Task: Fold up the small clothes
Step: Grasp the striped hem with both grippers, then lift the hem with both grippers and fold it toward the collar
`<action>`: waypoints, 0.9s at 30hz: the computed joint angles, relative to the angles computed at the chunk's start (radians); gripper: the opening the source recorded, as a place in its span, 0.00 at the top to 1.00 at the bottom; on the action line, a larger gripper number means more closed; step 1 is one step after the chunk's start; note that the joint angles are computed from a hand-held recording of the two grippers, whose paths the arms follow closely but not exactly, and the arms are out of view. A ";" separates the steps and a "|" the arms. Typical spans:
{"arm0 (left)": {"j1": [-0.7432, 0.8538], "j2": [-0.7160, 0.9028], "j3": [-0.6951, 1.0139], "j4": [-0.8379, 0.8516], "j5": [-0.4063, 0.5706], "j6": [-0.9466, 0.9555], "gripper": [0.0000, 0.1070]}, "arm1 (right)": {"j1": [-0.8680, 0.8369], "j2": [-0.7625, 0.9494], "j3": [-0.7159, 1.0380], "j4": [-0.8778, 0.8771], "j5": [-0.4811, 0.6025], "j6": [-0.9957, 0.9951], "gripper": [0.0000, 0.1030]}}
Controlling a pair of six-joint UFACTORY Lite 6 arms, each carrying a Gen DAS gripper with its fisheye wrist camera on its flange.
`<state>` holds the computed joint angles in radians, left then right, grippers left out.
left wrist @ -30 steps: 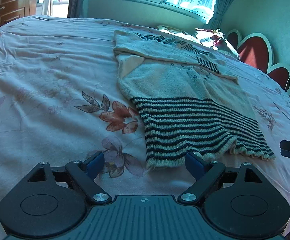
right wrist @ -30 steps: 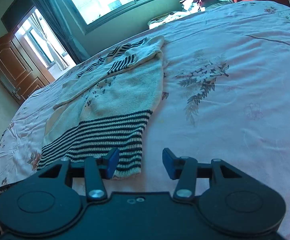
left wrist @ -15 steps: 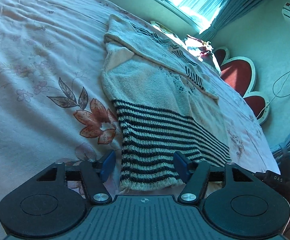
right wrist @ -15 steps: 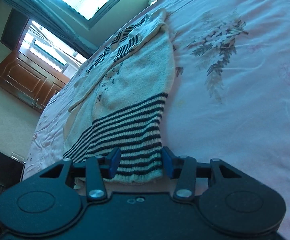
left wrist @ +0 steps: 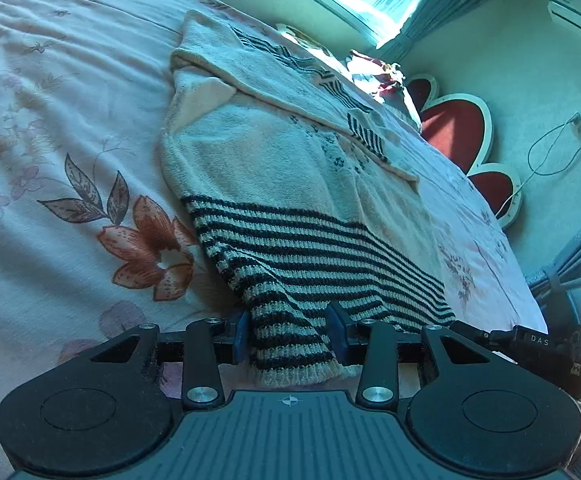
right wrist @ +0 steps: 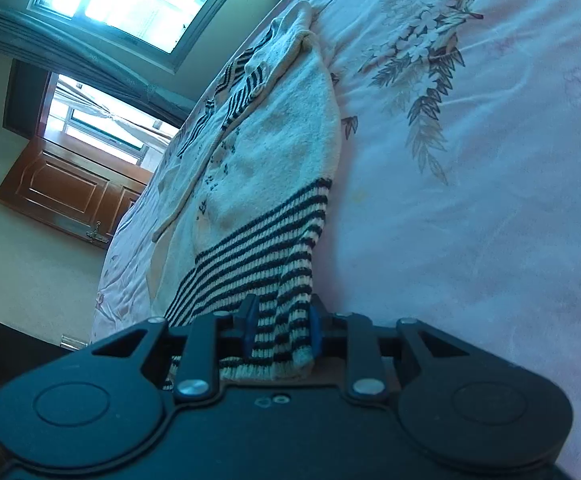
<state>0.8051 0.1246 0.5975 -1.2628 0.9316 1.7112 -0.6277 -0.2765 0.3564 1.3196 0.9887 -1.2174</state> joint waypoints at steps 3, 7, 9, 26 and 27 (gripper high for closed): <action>-0.010 0.021 0.008 -0.028 -0.011 -0.004 0.74 | 0.026 -0.005 0.005 0.016 -0.039 -0.002 0.85; -0.001 0.052 0.022 -0.040 -0.018 0.005 0.88 | 0.036 0.005 0.030 0.004 -0.050 -0.004 0.92; 0.019 0.057 0.009 -0.059 -0.014 0.035 0.90 | 0.051 -0.013 0.037 -0.018 -0.058 -0.008 0.93; 0.166 0.022 -0.051 -0.040 0.001 0.129 0.92 | -0.111 -0.057 0.005 -0.106 -0.037 -0.145 0.95; 0.170 0.013 -0.056 -0.036 0.002 0.130 0.92 | -0.111 -0.074 0.003 -0.108 -0.033 -0.137 0.95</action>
<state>0.9752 0.1378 0.5418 -1.2989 0.9332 1.8410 -0.7389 -0.3501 0.3591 1.2115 0.9558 -1.3539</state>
